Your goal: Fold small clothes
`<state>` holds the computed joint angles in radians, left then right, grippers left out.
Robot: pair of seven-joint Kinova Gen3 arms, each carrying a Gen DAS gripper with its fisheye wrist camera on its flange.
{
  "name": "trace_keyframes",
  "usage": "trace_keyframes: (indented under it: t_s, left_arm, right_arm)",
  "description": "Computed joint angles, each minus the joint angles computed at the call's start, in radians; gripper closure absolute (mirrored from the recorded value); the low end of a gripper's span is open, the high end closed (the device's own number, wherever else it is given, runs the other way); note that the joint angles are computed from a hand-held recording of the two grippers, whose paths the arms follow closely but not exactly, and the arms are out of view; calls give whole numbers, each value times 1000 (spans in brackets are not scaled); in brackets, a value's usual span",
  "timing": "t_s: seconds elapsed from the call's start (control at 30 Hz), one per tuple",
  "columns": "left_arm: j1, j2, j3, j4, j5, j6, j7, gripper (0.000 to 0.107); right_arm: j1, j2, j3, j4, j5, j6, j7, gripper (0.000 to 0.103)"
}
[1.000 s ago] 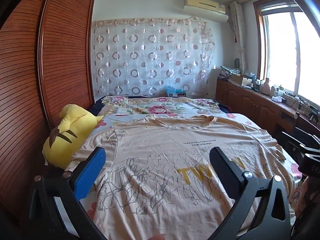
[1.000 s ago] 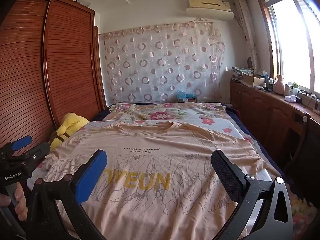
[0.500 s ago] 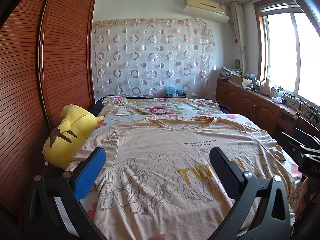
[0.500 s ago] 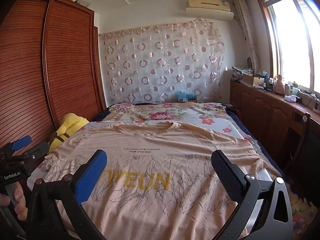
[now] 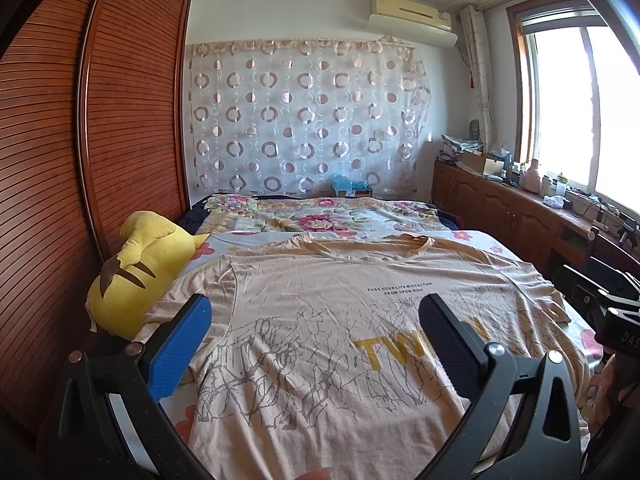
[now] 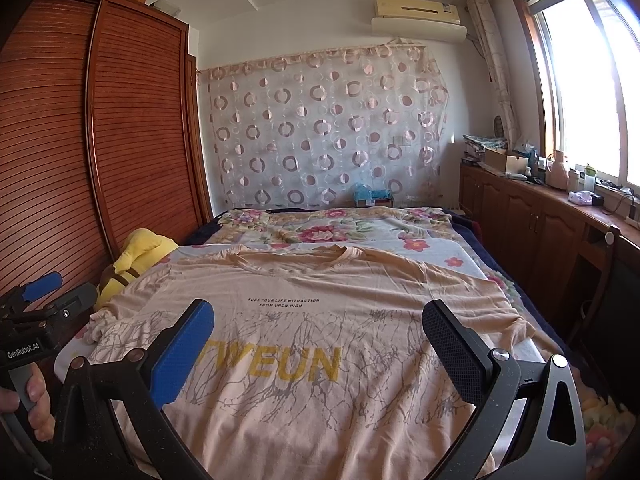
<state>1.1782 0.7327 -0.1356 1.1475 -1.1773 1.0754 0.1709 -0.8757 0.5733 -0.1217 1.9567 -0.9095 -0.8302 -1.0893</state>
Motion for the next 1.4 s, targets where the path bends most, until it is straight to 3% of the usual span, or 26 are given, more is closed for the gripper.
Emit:
trace_keyframes:
  t_s: [1.4]
  left_arm:
    - [4, -11, 11, 15, -17, 15, 15, 4]
  right_arm:
    - [9, 2, 0, 3, 27, 16, -29, 0]
